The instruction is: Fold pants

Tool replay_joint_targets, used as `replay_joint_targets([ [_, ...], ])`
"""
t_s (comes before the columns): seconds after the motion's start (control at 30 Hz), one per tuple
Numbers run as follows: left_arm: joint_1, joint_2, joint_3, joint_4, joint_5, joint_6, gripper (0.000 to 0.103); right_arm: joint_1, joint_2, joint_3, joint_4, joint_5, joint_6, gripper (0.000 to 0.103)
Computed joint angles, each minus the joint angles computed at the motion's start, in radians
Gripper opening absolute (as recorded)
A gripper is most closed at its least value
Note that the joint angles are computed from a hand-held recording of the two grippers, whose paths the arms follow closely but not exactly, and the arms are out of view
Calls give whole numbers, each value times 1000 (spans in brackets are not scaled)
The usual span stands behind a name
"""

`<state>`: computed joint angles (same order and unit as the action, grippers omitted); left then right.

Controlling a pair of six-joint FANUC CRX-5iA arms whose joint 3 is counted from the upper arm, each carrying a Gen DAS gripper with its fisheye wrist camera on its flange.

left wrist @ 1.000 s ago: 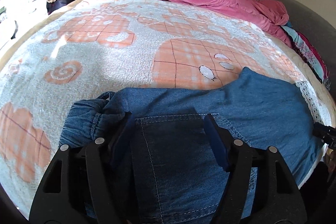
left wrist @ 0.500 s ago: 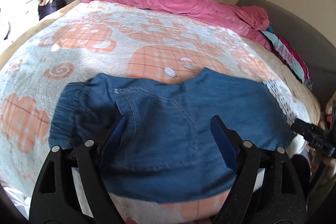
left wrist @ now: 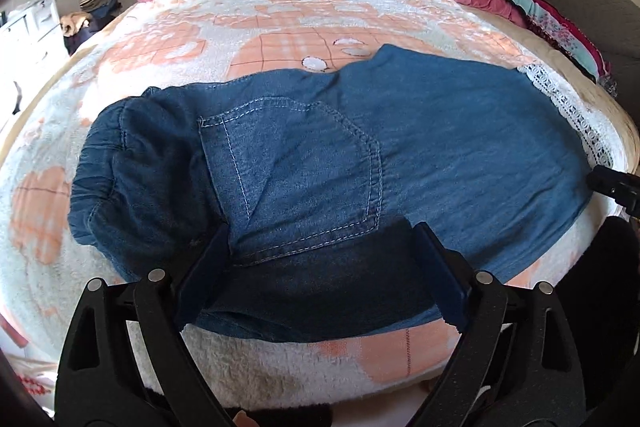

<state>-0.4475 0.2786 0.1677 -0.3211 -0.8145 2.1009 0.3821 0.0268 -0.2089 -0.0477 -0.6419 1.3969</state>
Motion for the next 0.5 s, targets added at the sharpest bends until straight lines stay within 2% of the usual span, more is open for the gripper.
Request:
replay_joint_targets([
  [0.1,-10,-2,6,-22,-8,26,84,15,-4,-14,41,9,-30,62],
  [0.33,-18,-56,-26,-8,40,57,85,16,-34,-39,36,46,-30,61],
  [0.5,-47,-77,-7,-29,58,49,87,1,-82,-53,-22,64,-1,61],
])
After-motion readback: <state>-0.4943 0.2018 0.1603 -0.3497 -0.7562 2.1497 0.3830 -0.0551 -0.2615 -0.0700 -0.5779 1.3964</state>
